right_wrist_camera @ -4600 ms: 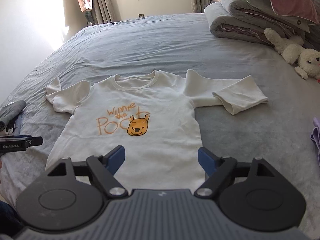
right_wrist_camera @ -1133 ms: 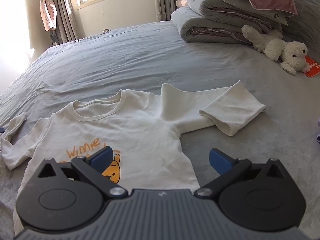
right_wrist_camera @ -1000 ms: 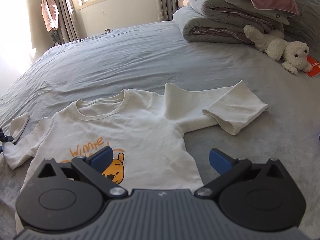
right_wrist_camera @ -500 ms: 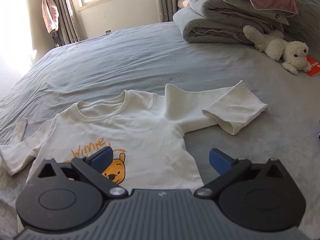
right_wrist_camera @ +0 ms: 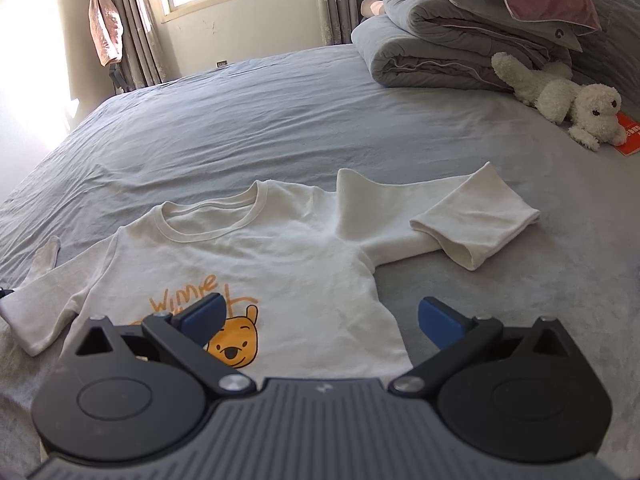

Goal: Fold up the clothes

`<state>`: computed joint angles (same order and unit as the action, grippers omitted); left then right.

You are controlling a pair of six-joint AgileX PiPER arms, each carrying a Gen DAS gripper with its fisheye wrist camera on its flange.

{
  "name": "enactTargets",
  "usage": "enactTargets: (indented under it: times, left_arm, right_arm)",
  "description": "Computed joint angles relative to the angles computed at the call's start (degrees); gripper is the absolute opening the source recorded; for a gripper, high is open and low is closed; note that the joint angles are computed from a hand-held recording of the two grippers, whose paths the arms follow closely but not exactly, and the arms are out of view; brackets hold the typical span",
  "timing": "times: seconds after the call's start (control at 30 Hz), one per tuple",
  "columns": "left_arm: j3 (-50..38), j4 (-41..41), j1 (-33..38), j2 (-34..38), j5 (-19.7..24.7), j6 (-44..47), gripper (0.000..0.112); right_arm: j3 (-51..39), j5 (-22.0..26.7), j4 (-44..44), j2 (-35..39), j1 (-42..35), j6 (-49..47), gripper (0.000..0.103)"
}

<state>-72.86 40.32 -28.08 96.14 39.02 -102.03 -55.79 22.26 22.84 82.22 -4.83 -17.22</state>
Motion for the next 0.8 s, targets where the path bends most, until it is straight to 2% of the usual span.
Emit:
enactTargets:
  times: [0.13,0.17,0.2,0.23,0.27,0.33,0.4,0.5,0.57,0.63,0.7,0.77,0.8]
  left_arm:
    - [2.0,17.4,-10.9,-6.8,-3.4,-9.4,0.009]
    - [2.5,22.7,-13.0,-7.9,-3.9,-12.9,0.019]
    - [2.3,25.9,-14.6,-8.6,-3.9,-14.1,0.039]
    - [2.0,26.7,-14.8,-8.3,-3.1,-13.8,0.052]
    - [1.8,25.2,-14.2,-7.5,-1.9,-12.2,0.059]
    - [0.8,21.1,-12.8,-5.8,0.6,-7.8,0.059]
    - [0.8,16.0,-9.4,-2.9,0.7,-2.7,0.059]
    - [3.4,0.8,-2.4,-0.9,-7.4,7.7,0.059]
    - [4.8,-5.6,0.3,0.2,-9.9,11.2,0.059]
    - [6.7,-3.0,0.5,0.0,-11.7,7.6,0.06]
    - [8.3,-2.0,1.1,-0.2,-16.1,6.1,0.072]
    - [8.3,0.6,0.7,1.3,-18.7,1.5,0.073]
    - [7.8,-0.1,0.6,2.2,-19.2,1.7,0.07]
  right_arm:
    - [0.1,0.1,1.7,-0.1,-0.7,-1.1,0.103]
    - [0.2,0.2,1.8,-0.1,-0.9,-1.2,0.103]
    - [0.3,0.2,1.9,-0.2,-1.0,-1.2,0.103]
    - [0.5,0.1,2.2,-0.3,-1.2,-1.4,0.103]
    - [0.5,0.1,2.6,-0.3,-1.3,-1.6,0.103]
    - [0.4,0.3,3.1,-0.2,-1.5,-1.9,0.103]
    - [0.1,0.5,2.7,0.0,-1.4,-1.6,0.103]
    - [0.2,0.8,3.0,-0.1,-1.0,-2.3,0.103]
    - [0.4,0.9,3.5,-0.3,-0.9,-2.8,0.103]
    - [0.3,1.1,4.0,-0.3,-1.1,-3.3,0.103]
    - [0.2,1.3,4.4,-0.2,-1.3,-3.5,0.103]
    - [0.3,1.4,4.6,-0.3,-1.2,-3.6,0.103]
    - [0.4,1.4,4.8,-0.3,-1.2,-3.9,0.103]
